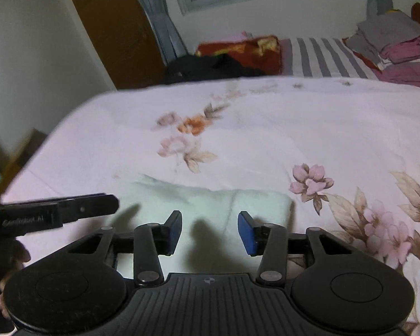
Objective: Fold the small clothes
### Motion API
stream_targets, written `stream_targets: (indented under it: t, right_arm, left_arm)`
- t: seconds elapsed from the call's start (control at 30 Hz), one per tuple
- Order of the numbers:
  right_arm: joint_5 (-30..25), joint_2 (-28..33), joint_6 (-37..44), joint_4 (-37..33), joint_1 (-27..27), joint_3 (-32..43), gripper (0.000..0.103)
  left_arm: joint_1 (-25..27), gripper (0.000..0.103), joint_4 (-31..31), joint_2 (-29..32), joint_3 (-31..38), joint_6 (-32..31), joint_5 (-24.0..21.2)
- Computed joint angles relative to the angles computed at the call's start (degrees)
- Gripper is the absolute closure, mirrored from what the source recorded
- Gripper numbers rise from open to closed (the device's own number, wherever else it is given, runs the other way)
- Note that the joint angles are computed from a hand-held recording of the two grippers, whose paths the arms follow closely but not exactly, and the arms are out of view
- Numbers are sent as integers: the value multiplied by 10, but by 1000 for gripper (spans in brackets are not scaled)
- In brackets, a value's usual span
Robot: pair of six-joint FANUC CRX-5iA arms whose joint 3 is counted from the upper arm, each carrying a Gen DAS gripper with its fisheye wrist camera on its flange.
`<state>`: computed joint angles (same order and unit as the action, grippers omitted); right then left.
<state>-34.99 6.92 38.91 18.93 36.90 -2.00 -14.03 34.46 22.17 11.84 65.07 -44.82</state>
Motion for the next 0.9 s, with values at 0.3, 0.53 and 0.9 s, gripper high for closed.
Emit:
stream_targets:
  t: [0.3, 0.53, 0.9]
  right_arm:
    - [-25, 45, 25, 24, -5, 12, 75]
    - [-47, 1, -42, 88, 19, -24, 74]
    - [-65, -53, -69, 155, 99, -120, 95]
  left_arm:
    - [-3, 78, -28, 19, 24, 17, -24]
    - [11, 74, 43, -67, -93, -50, 19]
    - [-5, 74, 31, -173, -240, -61, 55]
